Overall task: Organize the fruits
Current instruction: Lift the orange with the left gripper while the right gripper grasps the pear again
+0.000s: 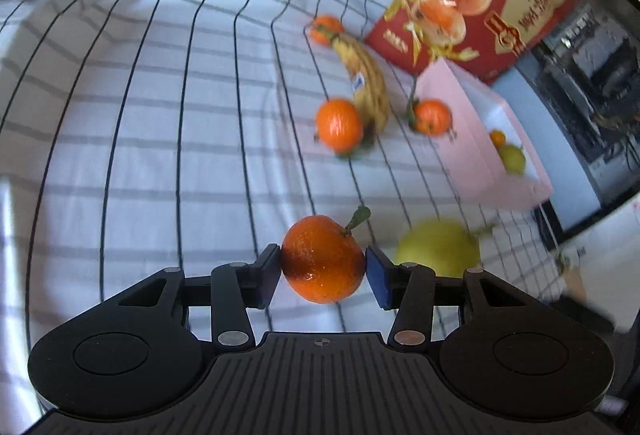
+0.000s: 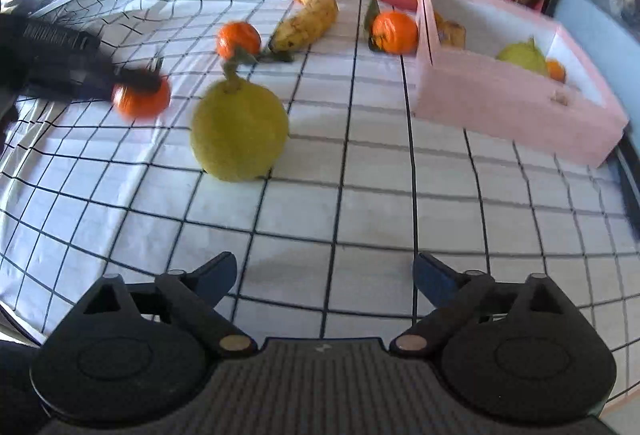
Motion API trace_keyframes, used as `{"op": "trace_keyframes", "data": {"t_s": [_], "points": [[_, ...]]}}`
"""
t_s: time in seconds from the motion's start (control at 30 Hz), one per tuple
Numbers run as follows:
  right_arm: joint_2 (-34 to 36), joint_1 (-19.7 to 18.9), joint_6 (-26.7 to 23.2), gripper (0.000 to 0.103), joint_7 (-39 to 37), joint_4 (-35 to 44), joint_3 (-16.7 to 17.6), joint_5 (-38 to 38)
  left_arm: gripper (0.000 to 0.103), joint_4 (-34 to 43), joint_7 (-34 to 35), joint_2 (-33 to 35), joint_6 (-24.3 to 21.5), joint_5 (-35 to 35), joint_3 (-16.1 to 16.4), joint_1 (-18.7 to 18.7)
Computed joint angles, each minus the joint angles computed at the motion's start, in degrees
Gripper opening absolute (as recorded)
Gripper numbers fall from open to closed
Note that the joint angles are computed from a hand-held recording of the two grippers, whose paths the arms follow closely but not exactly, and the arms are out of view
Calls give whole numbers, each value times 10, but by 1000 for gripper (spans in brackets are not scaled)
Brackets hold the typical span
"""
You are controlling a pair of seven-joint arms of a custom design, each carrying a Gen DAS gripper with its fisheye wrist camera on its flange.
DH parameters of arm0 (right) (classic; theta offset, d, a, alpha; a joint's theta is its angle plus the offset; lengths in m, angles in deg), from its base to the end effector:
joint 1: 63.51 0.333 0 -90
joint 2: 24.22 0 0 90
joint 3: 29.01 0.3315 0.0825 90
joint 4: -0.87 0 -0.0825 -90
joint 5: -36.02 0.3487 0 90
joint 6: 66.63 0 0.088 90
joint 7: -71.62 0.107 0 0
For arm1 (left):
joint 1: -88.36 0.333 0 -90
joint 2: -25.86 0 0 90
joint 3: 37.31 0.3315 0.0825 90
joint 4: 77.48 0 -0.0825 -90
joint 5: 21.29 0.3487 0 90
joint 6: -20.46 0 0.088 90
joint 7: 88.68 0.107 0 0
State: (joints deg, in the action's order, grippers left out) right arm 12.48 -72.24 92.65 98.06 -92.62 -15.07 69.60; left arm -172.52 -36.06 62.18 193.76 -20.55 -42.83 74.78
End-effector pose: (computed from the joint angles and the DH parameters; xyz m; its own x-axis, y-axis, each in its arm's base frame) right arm 0.7084 0.0057 0.3376 0.5681 -0.8226 0.0264 -0.6364 -0.4594 -0.6196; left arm 0.6810 -0.2209 0.3635 0.1812 -0.8775 0.4441 -0.7598 -0.4116 -0.5034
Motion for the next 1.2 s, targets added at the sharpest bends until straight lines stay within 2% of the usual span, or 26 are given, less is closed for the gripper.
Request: {"op": "trace_keyframes", "data": {"t_s": [0.07,0.13,0.2,0.33,0.5,0.53,0.63,0.77,0.83,0.9,1.2], "points": [[-7,-21,39,95,-50,-18,38,28,52,-26,-8,-14,7,5,11,-12],[-8,-40,49,95,-90,-20,72,56,52,-50,-14,-25,22,5,10,-13],[-5,-46,47,95,-120,-13,89,74,52,-66,-10,-33,29,0,0,-4],[15,-19,44,95,-125,22,78,83,52,-91,-9,-44,50,-5,-4,-1],[37,18,54,95,-83,53,50,61,52,-105,7,-49,66,10,17,-22],[39,19,55,95,-76,56,48,56,53,-103,10,-49,64,17,29,-33],[39,15,54,95,-72,54,52,42,55,-95,-3,-47,56,44,95,-90],[35,6,70,95,-90,39,64,27,55,-73,-32,-43,18,96,169,-151],[35,3,72,95,-89,38,67,21,55,-66,-45,-43,-1,126,187,-165],[35,0,74,95,-86,39,70,18,54,-62,-54,-46,-13,150,192,-168],[38,-10,77,95,-91,40,85,8,55,-64,-102,-50,-13,206,156,-132]]}}
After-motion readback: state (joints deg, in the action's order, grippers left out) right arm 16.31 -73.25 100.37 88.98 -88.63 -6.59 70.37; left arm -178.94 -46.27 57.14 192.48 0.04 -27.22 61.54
